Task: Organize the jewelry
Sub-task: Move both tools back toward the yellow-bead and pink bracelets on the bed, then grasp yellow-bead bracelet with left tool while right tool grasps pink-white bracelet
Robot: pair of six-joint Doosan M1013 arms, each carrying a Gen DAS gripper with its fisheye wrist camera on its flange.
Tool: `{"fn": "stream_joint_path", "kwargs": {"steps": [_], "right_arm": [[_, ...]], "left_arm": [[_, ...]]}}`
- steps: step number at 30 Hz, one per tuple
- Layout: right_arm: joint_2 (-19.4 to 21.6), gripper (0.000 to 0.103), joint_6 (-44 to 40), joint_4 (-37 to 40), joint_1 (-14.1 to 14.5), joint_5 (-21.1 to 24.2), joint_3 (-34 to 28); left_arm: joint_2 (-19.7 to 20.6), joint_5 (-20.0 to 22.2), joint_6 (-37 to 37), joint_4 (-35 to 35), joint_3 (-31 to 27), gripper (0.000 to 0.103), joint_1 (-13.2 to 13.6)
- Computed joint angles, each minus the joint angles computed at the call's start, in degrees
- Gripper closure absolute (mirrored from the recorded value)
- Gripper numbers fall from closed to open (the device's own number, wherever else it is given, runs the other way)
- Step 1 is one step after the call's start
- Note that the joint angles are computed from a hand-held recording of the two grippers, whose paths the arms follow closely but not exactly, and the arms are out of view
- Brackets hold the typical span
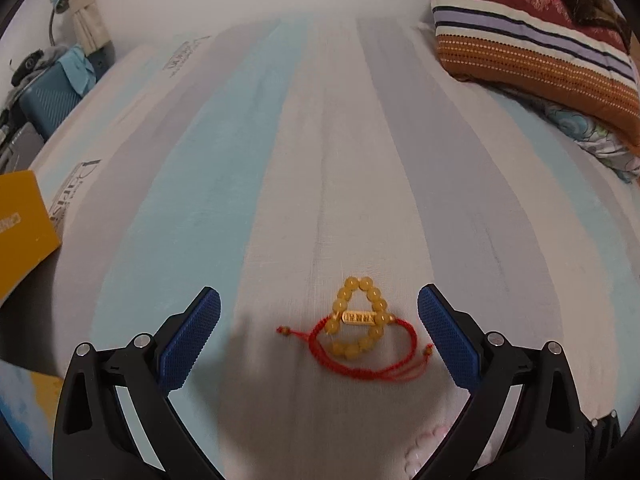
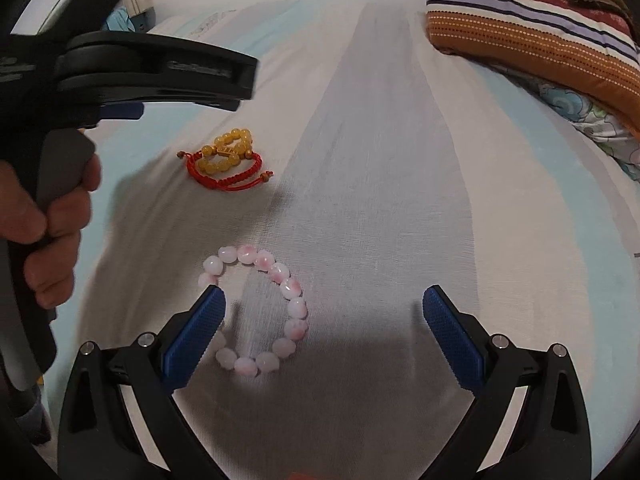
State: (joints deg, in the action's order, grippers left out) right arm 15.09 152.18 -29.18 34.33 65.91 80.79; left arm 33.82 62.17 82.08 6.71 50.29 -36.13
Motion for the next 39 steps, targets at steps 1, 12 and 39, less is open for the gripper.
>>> {"fn": "stream_joint_path", "kwargs": {"steps": [1, 12, 39], "right_arm": [[0.2, 0.008, -0.2, 0.5, -0.1, -0.2, 0.0], [0.2, 0.026, -1.7, 2.4, -0.8, -1.7, 1.1], [-1.5, 0.093, 1.5, 1.2, -0.8, -4.6, 1.9]], "left_arm": [[0.2, 0.1, -0.1, -0.1, -0.1, 0.006, 0.0], [3.8, 2.9, 0.3, -3.4, -3.7, 0.024, 0.2], [4.3, 6.2, 1.3, -5.4, -5.3, 0.094, 0.6]]}}
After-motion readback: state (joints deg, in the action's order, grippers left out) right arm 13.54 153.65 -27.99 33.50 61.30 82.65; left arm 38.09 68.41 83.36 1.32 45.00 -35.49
